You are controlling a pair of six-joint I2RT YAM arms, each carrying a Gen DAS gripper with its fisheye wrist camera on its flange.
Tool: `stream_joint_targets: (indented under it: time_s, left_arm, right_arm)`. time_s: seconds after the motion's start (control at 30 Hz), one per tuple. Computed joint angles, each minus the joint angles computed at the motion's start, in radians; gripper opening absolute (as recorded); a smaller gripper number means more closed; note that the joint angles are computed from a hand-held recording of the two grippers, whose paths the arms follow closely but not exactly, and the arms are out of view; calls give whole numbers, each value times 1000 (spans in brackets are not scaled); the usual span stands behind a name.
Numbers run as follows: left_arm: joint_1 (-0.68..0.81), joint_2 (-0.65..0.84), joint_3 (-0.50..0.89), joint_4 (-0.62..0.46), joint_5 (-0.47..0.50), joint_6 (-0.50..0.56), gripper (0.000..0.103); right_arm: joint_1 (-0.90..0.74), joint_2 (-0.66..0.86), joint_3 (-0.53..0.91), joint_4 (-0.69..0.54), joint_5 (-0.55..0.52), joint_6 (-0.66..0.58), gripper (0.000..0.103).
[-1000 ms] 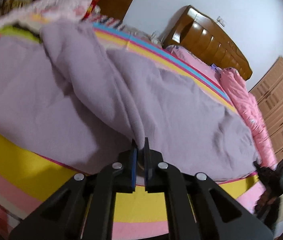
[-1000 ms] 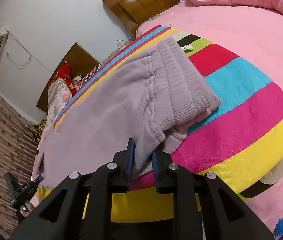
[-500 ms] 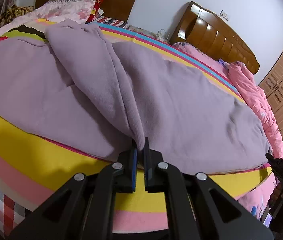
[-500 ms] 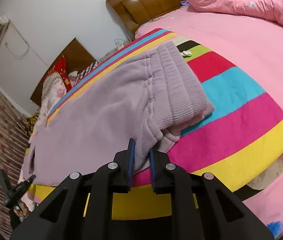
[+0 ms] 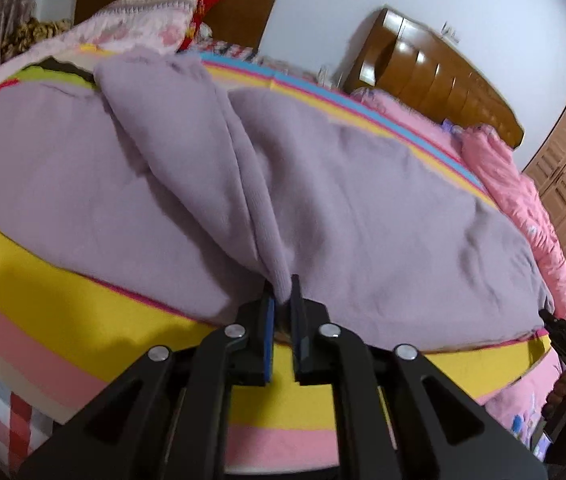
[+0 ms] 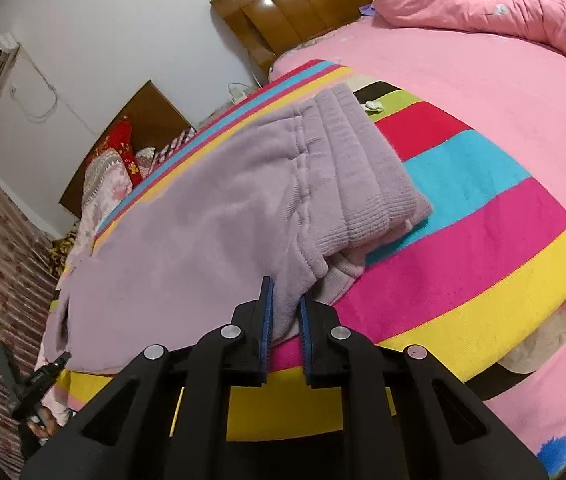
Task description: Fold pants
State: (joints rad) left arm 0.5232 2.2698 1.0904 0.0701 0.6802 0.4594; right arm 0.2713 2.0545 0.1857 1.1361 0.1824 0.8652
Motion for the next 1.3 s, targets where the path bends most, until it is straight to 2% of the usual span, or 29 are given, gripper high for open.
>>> stream_joint_targets:
  time_s: [0.07, 0.1, 0.13, 0.17, 0.2, 0.23, 0.27, 0.3, 0.33, 0.37, 0.4, 0.43, 0.5, 0.57, 0.6, 0.67, 0.7, 0.73, 0.8, 0.83, 0.87, 0.9, 0.93, 0.97, 1.03, 1.1, 1.17, 1.23, 1.3]
  left_arm:
    - [-4, -9, -13, 22, -11, 11, 21]
    - [-7, -23, -34, 58, -31, 4, 50]
    - [-9, -54, -81, 132, -71, -17, 78]
    - [-5, -79, -124, 208, -96, -44, 84]
    - [1, -109, -183, 315, -127, -81, 85]
    - [3, -152, -267, 470, -191, -132, 88]
    - [0, -184, -317, 562, -238, -163, 92]
    - [-6, -217, -358, 632, -264, -189, 101]
    - [-15, -263, -386, 660, -234, -205, 101]
    - [-38, -309, -383, 602, -172, -184, 101]
    - [-63, -333, -370, 542, -143, -155, 101]
    - [-129, -359, -333, 426, -119, -98, 101]
    - [-250, -348, -252, 280, -120, -65, 101]
    - [-399, -271, -118, 160, -171, -84, 101]
    - [-475, -201, -1, 58, -218, -92, 101]
    - [-548, -91, 164, -44, -251, -125, 101]
    - [-586, -7, 284, -113, -304, -133, 101]
    - [-603, 48, 357, -150, -341, -141, 101]
    - [-631, 142, 457, -165, -450, -144, 101]
    - [-642, 203, 505, -159, -537, -143, 102]
    - [-637, 256, 552, -168, -554, -151, 102]
    - [-605, 269, 575, -187, -477, -178, 102]
    - [-588, 278, 601, -197, -462, -211, 102]
    - [-583, 296, 619, -190, -504, -227, 100]
    - [-578, 320, 661, -210, -503, -235, 101]
    - [-594, 320, 655, -193, -555, -221, 102]
    - [-596, 328, 664, -186, -565, -230, 102]
    - [-586, 335, 679, -199, -544, -235, 102]
    - [-583, 348, 708, -214, -546, -231, 102]
  right_arm:
    - [-20, -7, -6, 7, -36, -16, 17]
    - [-37, -14, -14, 12, -70, -32, 23]
    - [-38, -24, -24, 16, -83, -42, 39]
    - [-34, -54, -38, -3, -86, -55, 52]
    - [-8, -129, -61, -76, -34, -51, 71]
    - [17, -178, -80, -110, 16, -51, 72]
    - [50, -244, -94, -157, 74, -64, 72]
    - [106, -356, -91, -276, 168, -93, 72]
    - [147, -419, -73, -362, 232, -114, 72]
    - [196, -473, -29, -464, 306, -155, 72]
    - [224, -481, 22, -512, 330, -206, 72]
    - [230, -466, 64, -526, 320, -246, 72]
    - [247, -382, 212, -598, 296, -322, 74]
    - [243, -266, 386, -689, 256, -386, 75]
    - [229, -196, 492, -752, 217, -402, 76]
    - [206, -102, 629, -842, 142, -405, 78]
    - [195, -69, 667, -855, 113, -409, 86]
    - [177, -19, 730, -906, 72, -412, 88]
    - [150, 74, 816, -1035, 32, -386, 89]
    - [152, 88, 804, -1021, 25, -398, 89]
    - [173, 77, 741, -932, 58, -464, 89]
    - [178, 70, 707, -902, 57, -480, 89]
    - [166, 40, 652, -856, 28, -475, 89]
    - [154, 16, 619, -849, 5, -472, 89]
    - [156, -14, 592, -872, 11, -488, 89]
    - [150, -40, 606, -944, 3, -493, 89]
    - [152, -57, 627, -994, 6, -480, 88]
    - [154, -92, 609, -947, 39, -484, 89]
    - [132, -86, 629, -883, 13, -480, 89]
